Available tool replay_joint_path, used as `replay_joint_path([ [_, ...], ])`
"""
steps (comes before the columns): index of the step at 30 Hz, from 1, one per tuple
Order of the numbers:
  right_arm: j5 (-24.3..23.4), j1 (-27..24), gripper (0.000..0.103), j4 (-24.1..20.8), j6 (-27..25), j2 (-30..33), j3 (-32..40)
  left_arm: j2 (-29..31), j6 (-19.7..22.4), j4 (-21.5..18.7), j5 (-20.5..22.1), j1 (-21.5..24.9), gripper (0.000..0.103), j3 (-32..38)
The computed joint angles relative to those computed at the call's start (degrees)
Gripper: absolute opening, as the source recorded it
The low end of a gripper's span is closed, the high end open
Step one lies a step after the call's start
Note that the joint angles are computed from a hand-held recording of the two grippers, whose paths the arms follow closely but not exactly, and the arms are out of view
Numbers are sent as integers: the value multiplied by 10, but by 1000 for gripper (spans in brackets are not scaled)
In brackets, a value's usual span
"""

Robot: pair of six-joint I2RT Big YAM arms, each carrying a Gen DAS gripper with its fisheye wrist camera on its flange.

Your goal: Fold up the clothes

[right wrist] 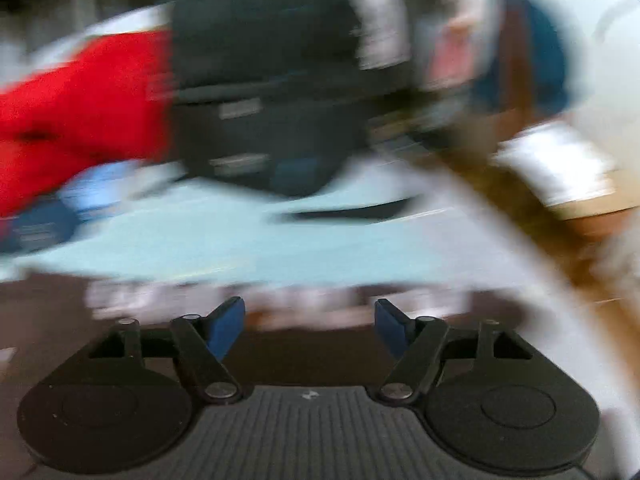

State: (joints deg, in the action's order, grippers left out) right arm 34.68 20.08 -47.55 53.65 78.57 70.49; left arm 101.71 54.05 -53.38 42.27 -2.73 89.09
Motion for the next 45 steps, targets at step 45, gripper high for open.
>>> replay_joint_path([
  [45, -341, -42, 103, 245, -108, 113, 25, 12, -6, -8, -11, 2, 102, 19],
])
